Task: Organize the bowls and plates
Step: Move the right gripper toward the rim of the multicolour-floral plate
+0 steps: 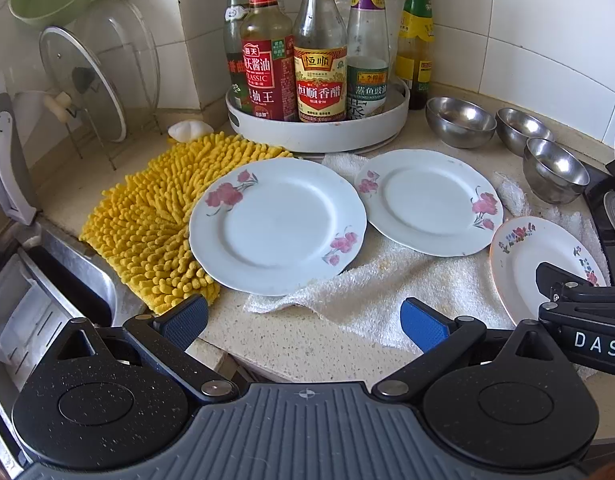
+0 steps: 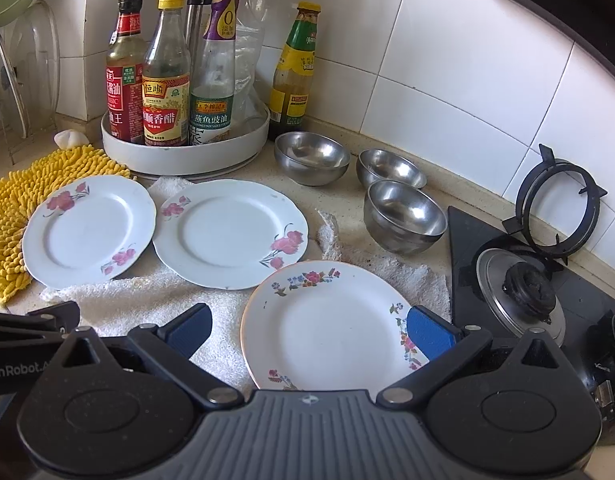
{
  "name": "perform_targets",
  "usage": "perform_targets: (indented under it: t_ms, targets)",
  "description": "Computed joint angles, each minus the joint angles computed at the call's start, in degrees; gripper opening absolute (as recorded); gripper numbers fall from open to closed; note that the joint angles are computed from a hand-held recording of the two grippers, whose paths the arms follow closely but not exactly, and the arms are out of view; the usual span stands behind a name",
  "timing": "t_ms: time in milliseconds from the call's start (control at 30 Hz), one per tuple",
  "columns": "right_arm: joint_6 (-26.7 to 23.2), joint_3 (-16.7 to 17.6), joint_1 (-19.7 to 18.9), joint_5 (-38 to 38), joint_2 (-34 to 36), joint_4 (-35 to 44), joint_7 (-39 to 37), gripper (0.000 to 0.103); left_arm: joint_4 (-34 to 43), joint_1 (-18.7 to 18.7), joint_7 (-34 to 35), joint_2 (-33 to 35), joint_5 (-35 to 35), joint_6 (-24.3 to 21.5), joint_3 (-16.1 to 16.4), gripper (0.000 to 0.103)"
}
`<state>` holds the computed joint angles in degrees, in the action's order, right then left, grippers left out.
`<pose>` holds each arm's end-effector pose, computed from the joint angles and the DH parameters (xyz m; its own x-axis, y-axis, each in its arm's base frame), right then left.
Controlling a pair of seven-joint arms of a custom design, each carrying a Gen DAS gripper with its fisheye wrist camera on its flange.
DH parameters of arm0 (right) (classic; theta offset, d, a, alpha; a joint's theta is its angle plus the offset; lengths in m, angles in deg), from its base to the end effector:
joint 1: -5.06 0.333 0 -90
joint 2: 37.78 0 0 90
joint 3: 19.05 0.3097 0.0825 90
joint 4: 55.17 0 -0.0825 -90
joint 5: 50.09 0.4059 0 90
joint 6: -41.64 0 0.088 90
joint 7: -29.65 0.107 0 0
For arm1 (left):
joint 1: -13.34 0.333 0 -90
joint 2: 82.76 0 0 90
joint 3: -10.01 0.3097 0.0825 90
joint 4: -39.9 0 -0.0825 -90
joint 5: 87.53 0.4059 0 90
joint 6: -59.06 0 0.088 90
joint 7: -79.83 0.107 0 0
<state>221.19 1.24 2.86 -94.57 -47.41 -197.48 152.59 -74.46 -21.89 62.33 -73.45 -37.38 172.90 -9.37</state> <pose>0.4617 0.2169 0.4015 0.4244 -0.8819 0.2052 -0.5701 -0.4363 -0.6961 0.3875 -0.4550 0.3698 0.4905 -0.8685 -0.0713 -0.6765 -0.3279 -0.6594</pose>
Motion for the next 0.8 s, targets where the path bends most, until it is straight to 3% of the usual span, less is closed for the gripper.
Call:
perform_targets:
  t_ms: [300,467,800]
  targets:
    - [0.01,2.03,-2.40,-2.29,-0.77,-0.27,1.78,0.103,-0.13,0.14,-0.29,-0.05,-0.54,0.97,0.00,0.103]
    - [-1.37,3.41,-3.94,-7.60,-1.26,0.34,6.47,0.103,-0.41,0.27,-0.41,0.01,-0.95,2.01,0.06,0.103]
    - [-2.71,-2.44,1.30,-8.62,-1.22,0.24,8.30,0.103,0.70,0.08,0.98,0.95,-0.88,2.74,0.31,0.103]
